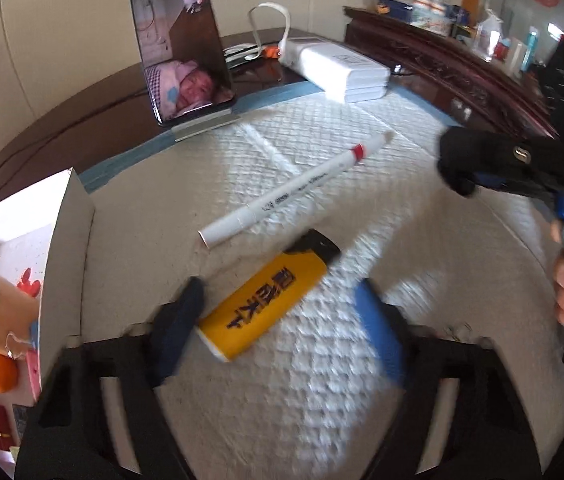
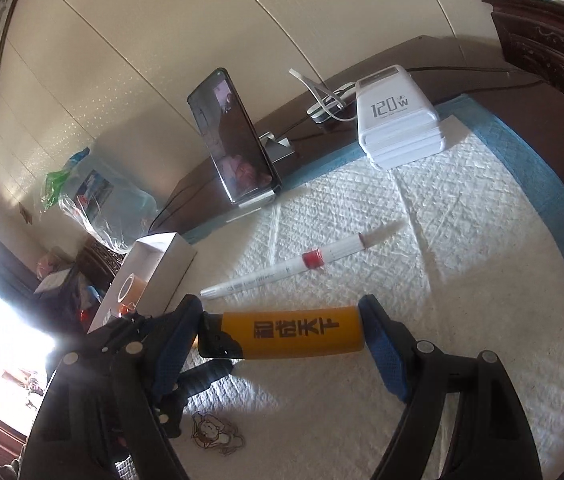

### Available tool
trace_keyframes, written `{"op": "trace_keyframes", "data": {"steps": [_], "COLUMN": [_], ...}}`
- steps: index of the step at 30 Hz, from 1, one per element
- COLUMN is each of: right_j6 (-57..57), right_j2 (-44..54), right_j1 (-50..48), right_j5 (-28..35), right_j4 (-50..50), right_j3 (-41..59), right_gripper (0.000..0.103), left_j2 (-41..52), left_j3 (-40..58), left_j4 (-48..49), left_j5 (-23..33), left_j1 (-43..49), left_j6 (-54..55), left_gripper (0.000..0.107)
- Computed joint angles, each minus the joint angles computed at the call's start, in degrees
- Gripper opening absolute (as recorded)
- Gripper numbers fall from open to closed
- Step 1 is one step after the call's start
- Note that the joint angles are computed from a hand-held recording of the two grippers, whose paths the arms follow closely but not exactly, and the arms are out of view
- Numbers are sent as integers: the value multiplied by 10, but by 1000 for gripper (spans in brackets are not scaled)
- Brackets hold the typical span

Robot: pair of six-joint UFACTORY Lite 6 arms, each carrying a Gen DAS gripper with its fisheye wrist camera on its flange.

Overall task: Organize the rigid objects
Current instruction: 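Close the left tool on the yellow lighter and lift it while the right tool holds its lighter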

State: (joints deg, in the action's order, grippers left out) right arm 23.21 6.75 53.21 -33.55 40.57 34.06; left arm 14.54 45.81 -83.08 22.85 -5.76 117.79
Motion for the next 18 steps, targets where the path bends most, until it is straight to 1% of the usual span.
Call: {"op": "trace_keyframes", "data": {"steps": [1,2,3,7,10,13,16,17,18], "right_j6": [5,9,11,19,20,26,12,13,14], "right_j2": [-1,0,-4,-3,-3,-3,-3,-2,-1], "right_j1": [-1,-1,1,-2,-5,-4,1,1,1], "right_j5": [-1,-3,-4,-2,-1,-2,-5,-7,-7], "right_j4": [-3,-6,-5,-11,-9,-15,-5,-6,-6], "right_j3": [-1,-2,-7,-8,-10,-10,-8,-8,-7], "right_gripper": [80,80,80,80,80,80,80,80,80], "left_j2": [-10,-14,-14,6,-2,-2,-13,-15,-12], "left_j3": [-7,-7,-2,22,13,12,-12,-20,-19], "left_j4": [15,34,50,56,35,32,-24,-54,-59], "left_j5": [1,-1,0,-2,-10,-7,12,15,23], "left_j1": [4,2,3,-2,-6,-2,9,13,17], "left_j6": [-9,-28,-45,-62,-39,-39,21,45,49], "left_gripper": [45,38,38,38,39,39,24,23,23]}}
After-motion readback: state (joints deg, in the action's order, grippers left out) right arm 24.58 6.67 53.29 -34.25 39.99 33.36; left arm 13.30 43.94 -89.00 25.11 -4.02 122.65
